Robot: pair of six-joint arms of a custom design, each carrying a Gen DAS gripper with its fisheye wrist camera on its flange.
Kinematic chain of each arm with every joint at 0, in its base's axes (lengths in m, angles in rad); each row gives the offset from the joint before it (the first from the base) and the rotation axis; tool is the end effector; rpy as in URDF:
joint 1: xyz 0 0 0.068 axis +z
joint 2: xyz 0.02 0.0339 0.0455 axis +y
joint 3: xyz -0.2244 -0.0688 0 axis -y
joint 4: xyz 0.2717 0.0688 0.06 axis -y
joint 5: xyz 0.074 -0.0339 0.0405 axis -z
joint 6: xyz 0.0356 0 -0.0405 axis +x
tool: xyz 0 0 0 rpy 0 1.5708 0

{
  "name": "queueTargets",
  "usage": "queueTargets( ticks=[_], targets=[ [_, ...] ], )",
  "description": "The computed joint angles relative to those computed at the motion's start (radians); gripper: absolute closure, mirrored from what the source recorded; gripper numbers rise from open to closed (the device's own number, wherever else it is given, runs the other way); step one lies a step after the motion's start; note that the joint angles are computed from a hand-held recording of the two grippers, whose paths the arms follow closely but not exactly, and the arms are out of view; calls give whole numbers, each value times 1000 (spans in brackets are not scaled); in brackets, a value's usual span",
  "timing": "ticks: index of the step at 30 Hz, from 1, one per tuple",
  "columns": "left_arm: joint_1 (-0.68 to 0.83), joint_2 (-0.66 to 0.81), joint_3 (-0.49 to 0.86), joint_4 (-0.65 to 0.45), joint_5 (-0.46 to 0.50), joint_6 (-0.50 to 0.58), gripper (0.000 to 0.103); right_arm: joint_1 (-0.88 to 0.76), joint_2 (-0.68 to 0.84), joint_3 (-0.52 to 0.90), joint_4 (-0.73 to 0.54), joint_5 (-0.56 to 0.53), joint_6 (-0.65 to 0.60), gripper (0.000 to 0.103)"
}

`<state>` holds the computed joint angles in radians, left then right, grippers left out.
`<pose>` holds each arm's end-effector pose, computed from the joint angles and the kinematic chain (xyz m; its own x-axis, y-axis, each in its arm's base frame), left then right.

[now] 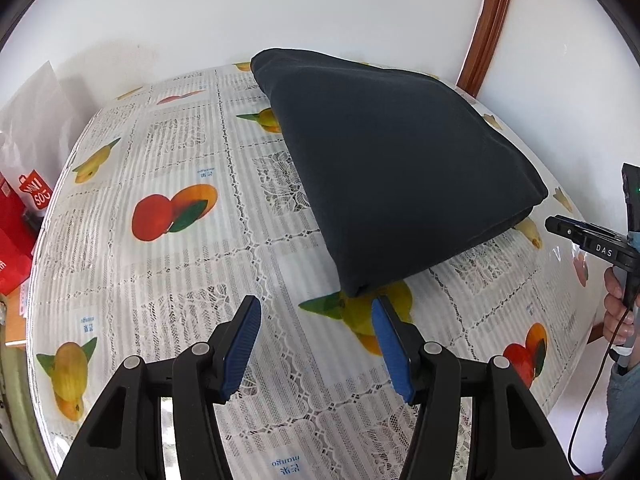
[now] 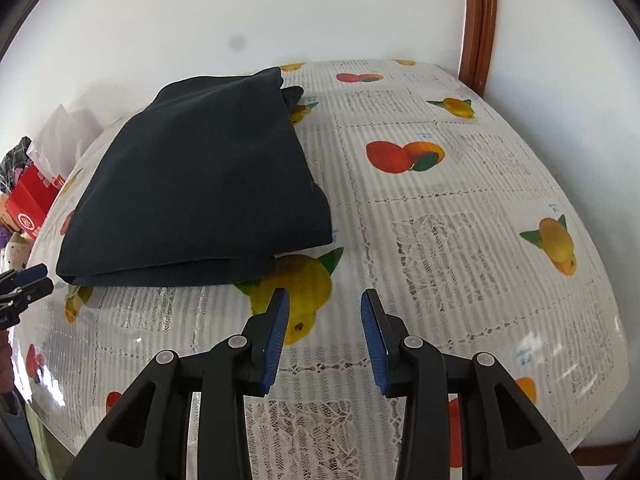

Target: Fold small clothes

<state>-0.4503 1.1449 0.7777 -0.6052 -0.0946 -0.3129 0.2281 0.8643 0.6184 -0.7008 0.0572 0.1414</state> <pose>0.2392 -0.1119 0.1859 -0.8264 0.0591 -0.5600 0.1377 0.9855 -0.0991 0.2113 0.0470 0.1874 -0.8098 -0.0436 -0.5851 -0.0799 0.9961 0.0364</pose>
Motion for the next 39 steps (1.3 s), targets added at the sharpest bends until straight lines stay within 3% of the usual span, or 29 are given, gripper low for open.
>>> queueTargets(
  ticks=[10,12,14,17,22,31,39],
  targets=[
    [-60,192,94,60,-42,-66,50,18,191,53,148,-91,69,66],
    [-62,209,106,65,-38,-69,58,25,212,59,164,-101,62,67],
    [-70,213,113,62,-61,-68,80,35,206,48,186,-102,52,81],
    [-34,176,76,94,-19,-87,92,60,214,43,210,-86,38,89],
    [0,129,21,132,32,-98,93,65,211,43,213,-75,40,92],
    [-47,130,38,81,-31,-91,91,70,221,62,188,-56,47,91],
    [-48,20,-11,73,-13,-104,87,73,216,66,169,-36,94,89]
  ],
)
